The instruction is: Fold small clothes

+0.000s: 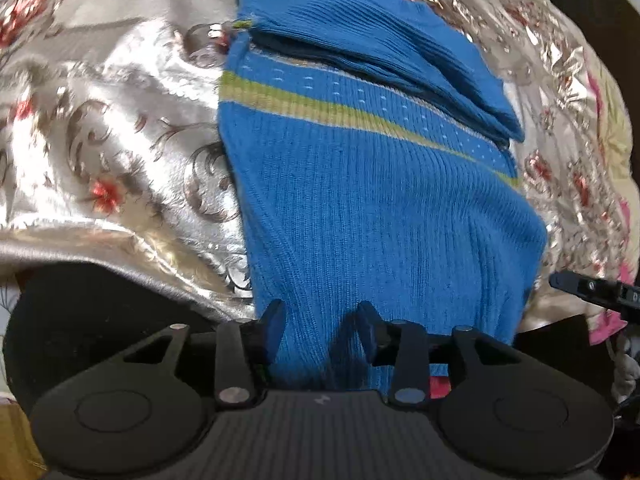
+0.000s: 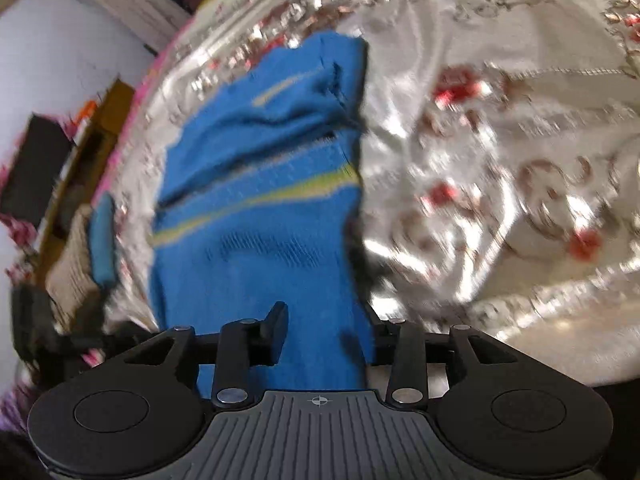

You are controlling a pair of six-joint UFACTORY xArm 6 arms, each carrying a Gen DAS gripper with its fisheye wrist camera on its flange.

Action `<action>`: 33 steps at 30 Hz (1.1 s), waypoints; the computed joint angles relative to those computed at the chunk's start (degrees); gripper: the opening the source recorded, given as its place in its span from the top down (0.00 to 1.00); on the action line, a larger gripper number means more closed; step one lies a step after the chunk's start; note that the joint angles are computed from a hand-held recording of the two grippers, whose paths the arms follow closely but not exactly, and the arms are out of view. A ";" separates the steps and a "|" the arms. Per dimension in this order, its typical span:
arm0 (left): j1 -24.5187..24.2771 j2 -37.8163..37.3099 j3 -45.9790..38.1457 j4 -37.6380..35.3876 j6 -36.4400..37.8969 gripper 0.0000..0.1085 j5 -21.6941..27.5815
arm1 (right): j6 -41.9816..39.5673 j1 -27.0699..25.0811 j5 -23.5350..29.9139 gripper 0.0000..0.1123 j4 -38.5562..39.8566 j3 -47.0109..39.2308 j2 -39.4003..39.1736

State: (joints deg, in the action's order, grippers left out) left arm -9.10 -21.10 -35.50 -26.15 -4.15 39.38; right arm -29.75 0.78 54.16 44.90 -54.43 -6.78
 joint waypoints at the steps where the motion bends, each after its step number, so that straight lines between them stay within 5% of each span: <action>1: -0.24 0.30 -0.33 1.05 -0.97 0.60 0.08 | 0.43 -0.18 0.86 0.65 -0.52 0.21 0.06; 16: -1.51 -1.09 2.52 3.44 -9.03 0.58 -4.28 | 1.90 1.35 4.72 0.63 -1.39 0.55 3.41; 20: -1.32 0.55 1.31 9.31 -14.29 0.58 -3.30 | 1.73 1.03 4.53 0.63 -0.59 1.05 3.33; 27: -0.25 -2.20 2.78 10.55 -17.35 0.74 -2.03 | 1.04 -0.19 5.96 0.63 -0.05 0.74 3.40; 33: -1.10 -1.21 2.10 12.54 -19.88 0.76 -1.61 | 0.69 -0.27 6.18 0.63 0.19 0.95 2.99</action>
State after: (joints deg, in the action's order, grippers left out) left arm -10.19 -22.31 -33.40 -13.61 -24.02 37.77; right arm -29.06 0.51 60.34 45.09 -53.48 -3.79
